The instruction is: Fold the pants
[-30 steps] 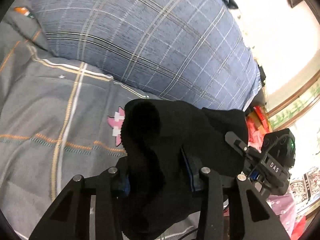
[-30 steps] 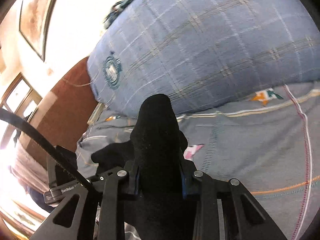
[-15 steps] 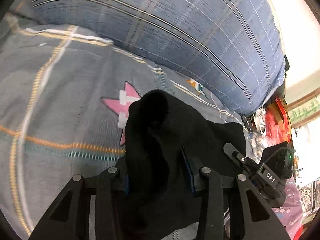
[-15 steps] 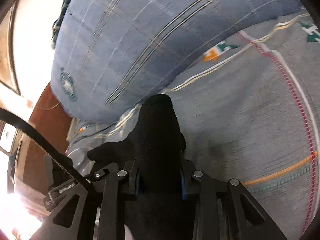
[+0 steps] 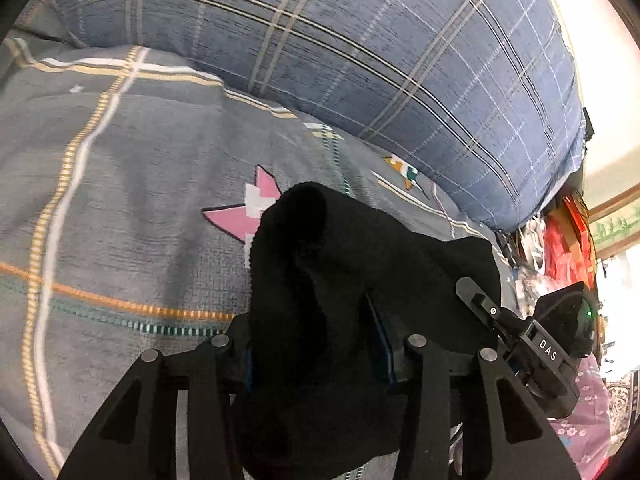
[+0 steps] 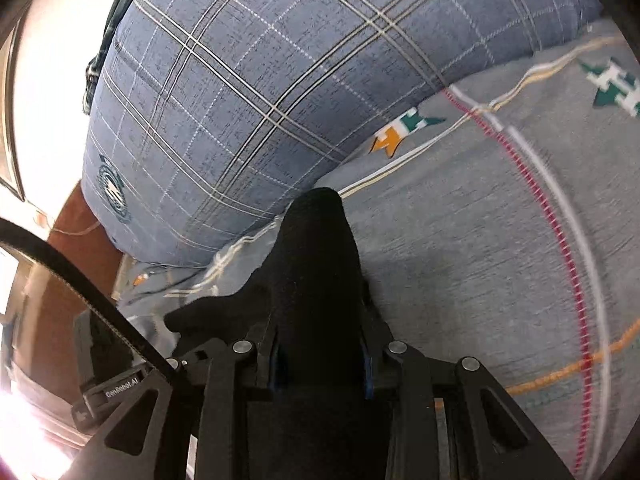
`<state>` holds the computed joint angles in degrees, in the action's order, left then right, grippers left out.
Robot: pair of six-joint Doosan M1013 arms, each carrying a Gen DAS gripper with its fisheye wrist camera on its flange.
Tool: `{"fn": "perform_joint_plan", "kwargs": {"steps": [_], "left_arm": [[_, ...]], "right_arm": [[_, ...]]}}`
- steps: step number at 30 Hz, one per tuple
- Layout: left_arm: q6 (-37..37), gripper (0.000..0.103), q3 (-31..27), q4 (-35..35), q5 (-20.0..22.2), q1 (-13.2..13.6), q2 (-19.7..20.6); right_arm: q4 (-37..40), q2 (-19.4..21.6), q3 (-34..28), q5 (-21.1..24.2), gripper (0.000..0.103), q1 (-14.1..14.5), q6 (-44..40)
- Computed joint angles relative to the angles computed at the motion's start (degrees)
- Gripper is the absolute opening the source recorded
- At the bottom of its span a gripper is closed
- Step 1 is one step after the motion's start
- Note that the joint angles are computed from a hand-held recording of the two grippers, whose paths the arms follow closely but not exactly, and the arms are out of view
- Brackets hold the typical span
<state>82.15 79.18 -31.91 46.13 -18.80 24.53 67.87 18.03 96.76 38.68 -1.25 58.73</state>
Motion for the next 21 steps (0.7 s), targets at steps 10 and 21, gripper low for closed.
{"fn": "perform_joint_plan", "kwargs": {"steps": [10,21], "left_arm": [[2.2,0.046,3.3,-10.3,0.8,3.9,-2.2],[11.9,0.049,2.3,-18.8,-3.5,4.5,-5.3]], "right_arm": [[-2.0,1.4,-0.7,-0.4,0.066,1.2,5.2],[9.3,-4.5,3.1,-6.4,0.072,-0.5,-6.1]]}}
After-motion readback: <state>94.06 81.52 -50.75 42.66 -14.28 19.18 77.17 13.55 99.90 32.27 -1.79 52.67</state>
